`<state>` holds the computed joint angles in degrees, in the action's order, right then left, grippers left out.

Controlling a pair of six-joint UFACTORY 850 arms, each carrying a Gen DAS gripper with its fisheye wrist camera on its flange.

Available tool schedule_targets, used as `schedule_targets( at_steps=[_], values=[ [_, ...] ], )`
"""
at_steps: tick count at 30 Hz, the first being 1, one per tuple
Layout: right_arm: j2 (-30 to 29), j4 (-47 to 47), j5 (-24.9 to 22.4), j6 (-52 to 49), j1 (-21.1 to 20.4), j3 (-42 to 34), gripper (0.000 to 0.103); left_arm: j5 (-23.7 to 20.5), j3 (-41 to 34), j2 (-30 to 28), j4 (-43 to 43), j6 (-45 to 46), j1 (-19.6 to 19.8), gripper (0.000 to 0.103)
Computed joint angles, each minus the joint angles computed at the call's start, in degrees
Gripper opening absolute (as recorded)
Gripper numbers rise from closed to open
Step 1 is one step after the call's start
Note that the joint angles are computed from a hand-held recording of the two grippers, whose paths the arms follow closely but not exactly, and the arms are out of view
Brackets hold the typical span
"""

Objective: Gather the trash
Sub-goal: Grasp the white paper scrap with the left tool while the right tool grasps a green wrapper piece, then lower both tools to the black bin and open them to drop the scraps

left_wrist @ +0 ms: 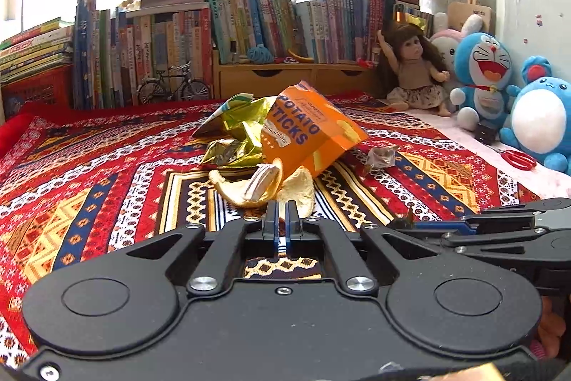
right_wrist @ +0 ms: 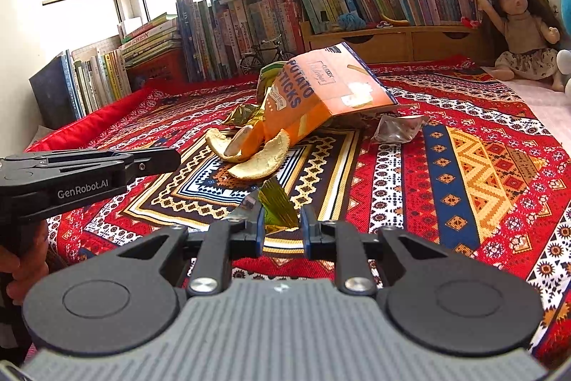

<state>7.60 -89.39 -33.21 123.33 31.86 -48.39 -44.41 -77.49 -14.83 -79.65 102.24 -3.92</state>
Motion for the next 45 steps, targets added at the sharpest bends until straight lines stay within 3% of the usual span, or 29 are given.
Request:
schedule_targets(
  at_steps=[4, 9, 12, 16, 20, 26, 33, 39, 45],
  values=[
    [-0.5, 1.1, 0.1, -0.7, 0.3, -0.1, 0.026, 3.1, -4.6, -3.5, -1.7, -2.7, -2.0, 0.012],
    [-0.7, 1.5, 0.1, 0.1, 0.5, 0.1, 0.027, 5.8, -14.2, -10.8, 7.7, -13.2, -5.2, 0.034],
    [-0.6, 1.0, 0.5, 0.9, 0.1, 0.4, 0.027, 9.0, -16.3, -13.0, 12.1, -16.0, -6.9, 0.036],
    [-0.6, 0.4, 0.9, 1.5, -0.4, 0.6, 0.027, 8.3, -18.1, -15.1, 15.1, -19.8, -7.5, 0.037],
    [-0.6, -0.6, 1.4, 2.8, -0.8, 0.7, 0.027, 7.0, -18.0, -15.1, 14.8, -19.2, -7.2, 0.026],
    [-0.5, -1.0, 0.9, 3.8, -0.6, 0.9, 0.027, 9.0, -13.7, -11.6, 12.0, -15.3, -6.7, 0.023],
    [0.2, -0.2, -0.3, 3.5, 0.2, 1.3, 0.027, 5.8, -8.1, -6.1, 5.3, -7.7, -3.9, 0.024],
    [1.7, 1.1, -2.2, 3.0, 2.5, 2.1, 0.027, -0.5, -1.2, 0.6, 4.7, -6.0, 0.5, 0.024],
    [4.5, 4.3, -6.1, 2.4, 9.2, 4.3, 0.027, -8.9, 7.8, 8.5, 7.8, -8.0, 7.4, 0.024]
  ],
)
